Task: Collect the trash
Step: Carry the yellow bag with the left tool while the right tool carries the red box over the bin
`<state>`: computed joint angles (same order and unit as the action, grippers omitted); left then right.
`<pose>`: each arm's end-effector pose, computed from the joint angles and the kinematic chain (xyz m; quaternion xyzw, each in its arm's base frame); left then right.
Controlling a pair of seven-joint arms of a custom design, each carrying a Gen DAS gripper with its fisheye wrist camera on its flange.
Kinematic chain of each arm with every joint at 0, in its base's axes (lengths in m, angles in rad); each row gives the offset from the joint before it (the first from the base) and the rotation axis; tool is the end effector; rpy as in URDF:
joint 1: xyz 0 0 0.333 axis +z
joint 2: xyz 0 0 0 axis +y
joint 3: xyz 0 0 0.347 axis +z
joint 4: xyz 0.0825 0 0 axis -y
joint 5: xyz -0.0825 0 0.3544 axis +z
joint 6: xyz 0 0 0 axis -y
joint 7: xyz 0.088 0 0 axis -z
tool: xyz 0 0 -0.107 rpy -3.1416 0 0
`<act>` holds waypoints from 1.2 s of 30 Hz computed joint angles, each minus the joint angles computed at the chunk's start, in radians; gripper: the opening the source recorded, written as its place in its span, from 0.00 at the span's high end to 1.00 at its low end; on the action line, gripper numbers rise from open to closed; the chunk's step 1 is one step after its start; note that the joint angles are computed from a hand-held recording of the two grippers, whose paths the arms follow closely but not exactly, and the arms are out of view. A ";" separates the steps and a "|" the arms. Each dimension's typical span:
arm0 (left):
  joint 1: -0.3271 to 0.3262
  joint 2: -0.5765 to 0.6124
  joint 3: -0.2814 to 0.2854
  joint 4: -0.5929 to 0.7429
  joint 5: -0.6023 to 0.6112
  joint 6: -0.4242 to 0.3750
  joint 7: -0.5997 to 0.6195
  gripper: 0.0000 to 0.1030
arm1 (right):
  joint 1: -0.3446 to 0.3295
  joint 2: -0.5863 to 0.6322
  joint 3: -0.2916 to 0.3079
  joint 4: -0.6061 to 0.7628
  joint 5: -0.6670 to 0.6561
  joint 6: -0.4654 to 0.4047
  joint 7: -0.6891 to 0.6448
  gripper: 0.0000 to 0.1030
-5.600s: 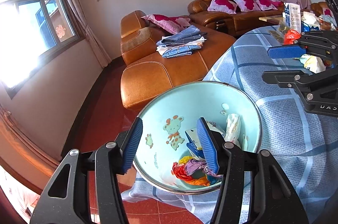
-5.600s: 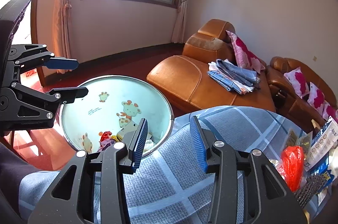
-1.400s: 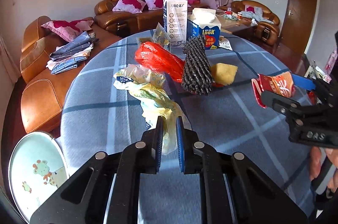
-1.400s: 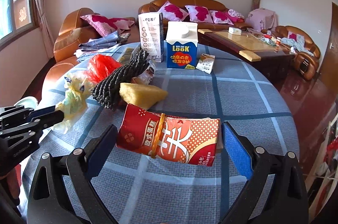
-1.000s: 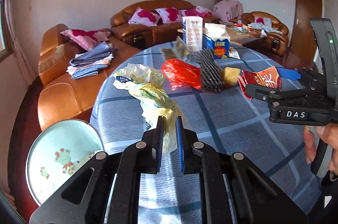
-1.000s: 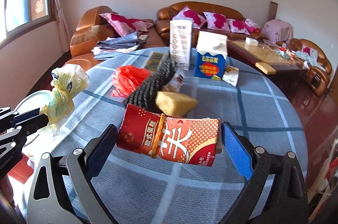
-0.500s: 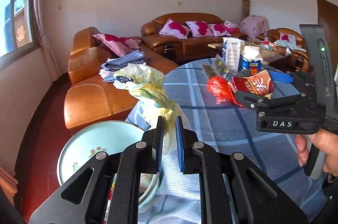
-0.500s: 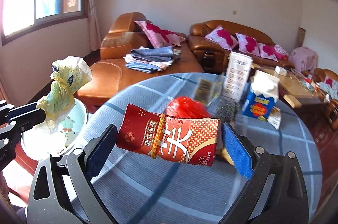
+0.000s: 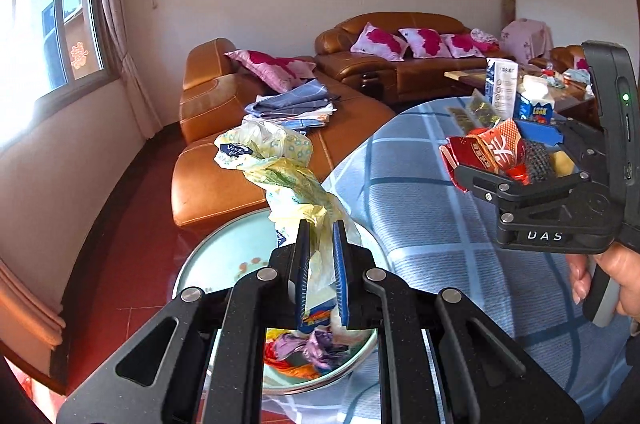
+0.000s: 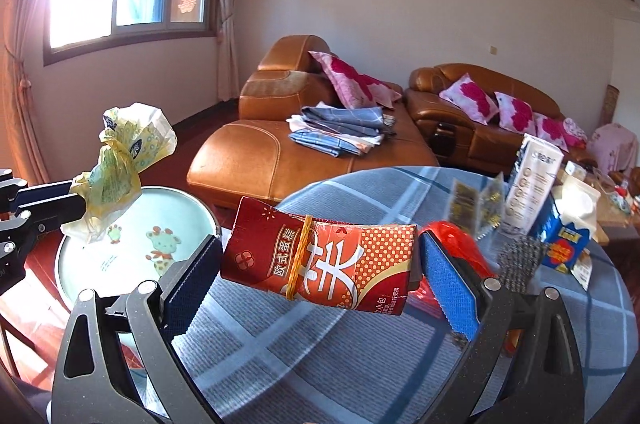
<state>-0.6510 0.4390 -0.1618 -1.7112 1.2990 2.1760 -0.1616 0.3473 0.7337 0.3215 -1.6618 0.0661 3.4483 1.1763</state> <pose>0.4973 -0.4501 0.4062 -0.6673 0.5732 -0.2403 0.4105 0.6159 0.3928 0.3710 -0.7905 0.3291 -0.2455 0.4545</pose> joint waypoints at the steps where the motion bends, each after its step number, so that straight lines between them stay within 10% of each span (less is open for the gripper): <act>1: 0.001 -0.004 0.000 -0.005 -0.004 -0.002 0.002 0.89 | -0.010 0.007 0.012 0.009 -0.011 -0.006 -0.002 0.08; 13: 0.019 -0.040 -0.014 -0.062 -0.028 -0.045 -0.007 0.89 | -0.024 0.052 0.070 0.074 -0.064 -0.032 -0.041 0.07; 36: 0.046 -0.074 -0.041 -0.109 -0.085 -0.133 0.021 0.89 | 0.130 0.066 -0.063 0.130 0.017 -0.053 -0.164 0.08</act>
